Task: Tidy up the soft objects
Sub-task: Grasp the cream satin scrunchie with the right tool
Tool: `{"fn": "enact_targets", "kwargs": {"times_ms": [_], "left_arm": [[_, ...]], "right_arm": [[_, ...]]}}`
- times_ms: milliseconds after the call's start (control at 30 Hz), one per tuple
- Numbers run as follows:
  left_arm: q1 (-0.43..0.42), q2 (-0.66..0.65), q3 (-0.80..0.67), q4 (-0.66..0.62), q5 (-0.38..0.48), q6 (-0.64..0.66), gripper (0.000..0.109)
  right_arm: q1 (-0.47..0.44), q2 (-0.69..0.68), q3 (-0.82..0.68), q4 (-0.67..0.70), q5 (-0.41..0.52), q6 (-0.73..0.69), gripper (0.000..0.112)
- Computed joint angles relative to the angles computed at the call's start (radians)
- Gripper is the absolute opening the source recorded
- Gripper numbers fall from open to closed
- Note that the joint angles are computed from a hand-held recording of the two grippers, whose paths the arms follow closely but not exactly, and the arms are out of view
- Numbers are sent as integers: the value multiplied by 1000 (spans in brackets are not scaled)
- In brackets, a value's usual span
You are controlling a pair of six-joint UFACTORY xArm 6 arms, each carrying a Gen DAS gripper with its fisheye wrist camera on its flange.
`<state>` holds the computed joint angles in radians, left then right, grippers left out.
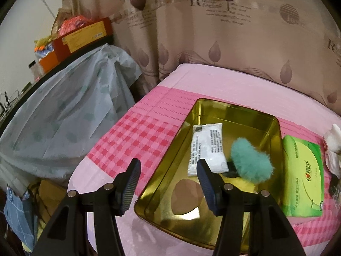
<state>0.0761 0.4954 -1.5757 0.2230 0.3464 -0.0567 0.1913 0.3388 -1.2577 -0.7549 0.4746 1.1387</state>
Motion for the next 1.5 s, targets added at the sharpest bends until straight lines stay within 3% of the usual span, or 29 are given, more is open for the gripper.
{"fn": "enact_targets", "kwargs": {"times_ms": [200, 400, 500, 567, 800, 967, 1167, 1300, 1400, 1500], "left_arm": [[-23, -45, 56, 18, -58, 14, 56], [-118, -92, 82, -172, -52, 210, 56], [-187, -99, 63, -337, -25, 382, 56], [-235, -89, 29, -425, 15, 476, 57], [-354, 29, -190, -652, 296, 695, 57], [-418, 119, -305, -659, 386, 743, 57], [-452, 325, -625, -614, 604, 713, 57], [-463, 434, -785, -569, 682, 681, 57], [-458, 495, -882, -579, 751, 666, 57], [-456, 550, -971, -581, 804, 665, 57]], "right_arm": [[-29, 48, -31, 47, -37, -66, 68], [-37, 73, -45, 115, -61, -151, 86], [-35, 82, -54, 127, -51, -162, 95], [-36, 90, -59, 160, -49, -185, 103], [-36, 99, -67, 150, -45, -181, 103], [-27, 105, -79, 144, -36, -171, 103], [-28, 112, -84, 148, -44, -170, 103], [-42, 80, -42, 120, -71, -150, 99], [-43, 61, -22, 40, -90, -76, 69], [-44, 57, -14, 29, -104, -66, 63]]}}
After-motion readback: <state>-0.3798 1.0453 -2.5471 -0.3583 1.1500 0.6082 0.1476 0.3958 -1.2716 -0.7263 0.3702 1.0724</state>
